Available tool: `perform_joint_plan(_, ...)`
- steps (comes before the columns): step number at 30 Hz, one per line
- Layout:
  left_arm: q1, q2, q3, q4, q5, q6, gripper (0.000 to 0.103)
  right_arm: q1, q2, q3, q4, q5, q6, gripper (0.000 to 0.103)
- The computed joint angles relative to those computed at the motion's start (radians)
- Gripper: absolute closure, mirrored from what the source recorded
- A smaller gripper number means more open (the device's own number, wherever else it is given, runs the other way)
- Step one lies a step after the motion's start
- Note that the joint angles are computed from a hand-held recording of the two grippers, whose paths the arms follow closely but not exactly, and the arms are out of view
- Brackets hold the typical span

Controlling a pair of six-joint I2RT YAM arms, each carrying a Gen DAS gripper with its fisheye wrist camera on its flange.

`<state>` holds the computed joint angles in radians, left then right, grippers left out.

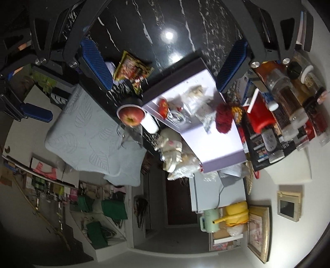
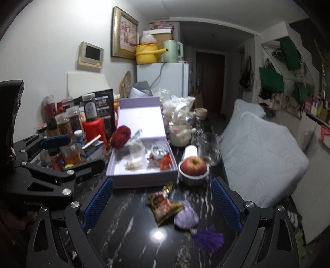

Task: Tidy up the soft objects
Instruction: 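Move both tools toward the snack bag and lavender pouch on the table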

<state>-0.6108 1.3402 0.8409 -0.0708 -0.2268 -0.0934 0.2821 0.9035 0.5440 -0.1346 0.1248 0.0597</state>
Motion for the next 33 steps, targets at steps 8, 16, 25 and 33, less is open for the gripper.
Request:
perform_joint_plan(8, -0.037, 0.088, -0.014, 0.035, 0.038, -0.038, 0.001, -0.114, -0.041, -0.113, 0.005, -0.082, 0.017, 0.006)
perform_joint_plan(16, -0.056, 0.262, 0.026, 0.047, 0.051, -0.064, 0.001, -0.297, 0.068, -0.194, 0.122, -0.210, 0.008, 0.006)
perform_joint_plan(25, -0.038, 0.478, 0.130, 0.059, 0.115, -0.077, 0.001, -0.429, 0.331, -0.191, 0.280, -0.298, -0.027, 0.006)
perform_joint_plan(33, -0.002, 0.647, 0.275, 0.057, 0.206, -0.001, 0.001, -0.476, 0.549, -0.116, 0.345, -0.331, -0.062, 0.006)
